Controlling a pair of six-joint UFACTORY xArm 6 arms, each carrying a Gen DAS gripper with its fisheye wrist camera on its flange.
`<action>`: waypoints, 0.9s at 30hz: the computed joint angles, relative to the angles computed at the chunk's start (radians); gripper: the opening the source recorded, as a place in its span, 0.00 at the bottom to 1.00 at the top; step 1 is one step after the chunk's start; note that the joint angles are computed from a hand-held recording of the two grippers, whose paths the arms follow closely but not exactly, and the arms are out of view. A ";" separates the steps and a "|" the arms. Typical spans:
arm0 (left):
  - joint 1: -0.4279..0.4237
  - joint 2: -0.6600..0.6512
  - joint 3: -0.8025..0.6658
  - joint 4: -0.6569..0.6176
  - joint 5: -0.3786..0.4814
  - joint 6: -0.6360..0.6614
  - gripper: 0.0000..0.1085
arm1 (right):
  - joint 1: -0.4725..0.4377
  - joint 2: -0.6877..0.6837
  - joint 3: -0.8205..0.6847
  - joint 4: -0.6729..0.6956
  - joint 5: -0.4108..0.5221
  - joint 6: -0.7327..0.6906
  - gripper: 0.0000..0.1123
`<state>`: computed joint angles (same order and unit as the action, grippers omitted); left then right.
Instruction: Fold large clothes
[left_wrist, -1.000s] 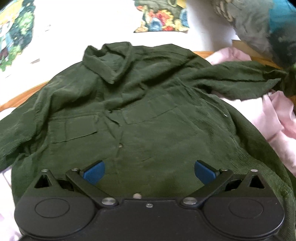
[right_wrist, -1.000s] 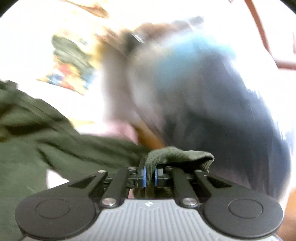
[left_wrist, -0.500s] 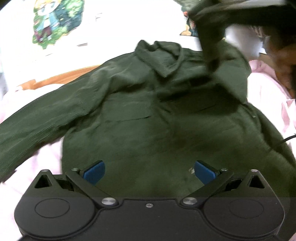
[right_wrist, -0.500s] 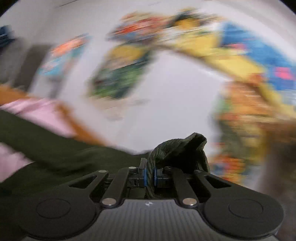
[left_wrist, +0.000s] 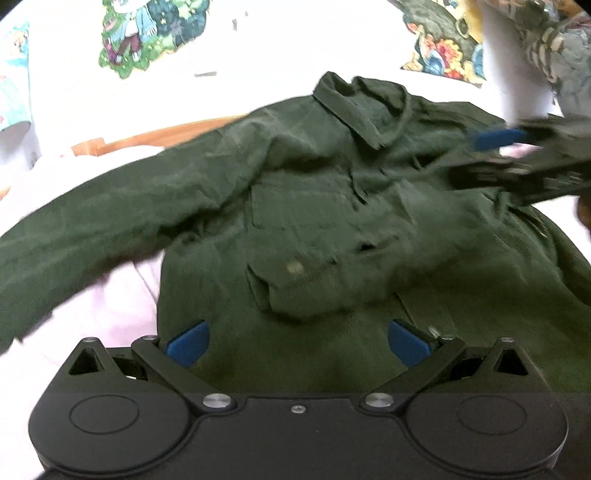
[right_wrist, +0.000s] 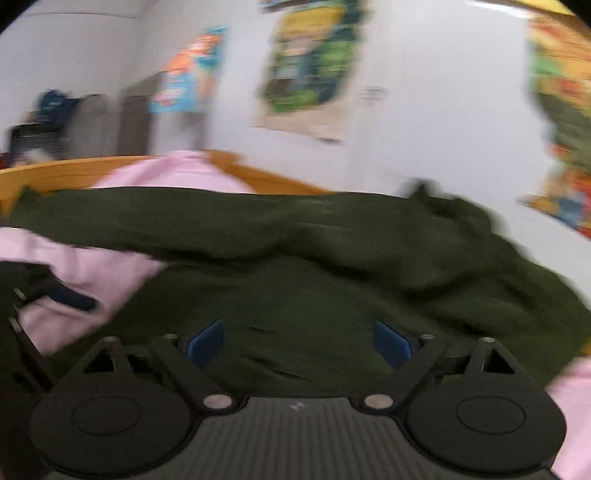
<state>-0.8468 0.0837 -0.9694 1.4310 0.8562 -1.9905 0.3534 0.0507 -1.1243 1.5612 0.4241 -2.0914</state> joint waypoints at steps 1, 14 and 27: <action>0.016 0.013 -0.014 0.015 0.001 -0.009 0.94 | -0.015 0.016 -0.021 0.076 -0.053 -0.068 0.82; 0.268 0.170 -0.174 0.062 -0.303 -0.205 0.21 | -0.148 0.479 -0.614 -0.396 -0.242 0.817 0.40; 0.241 0.220 -0.276 -0.025 -0.201 0.087 0.15 | -0.125 0.607 -0.757 -1.102 -0.428 1.294 0.12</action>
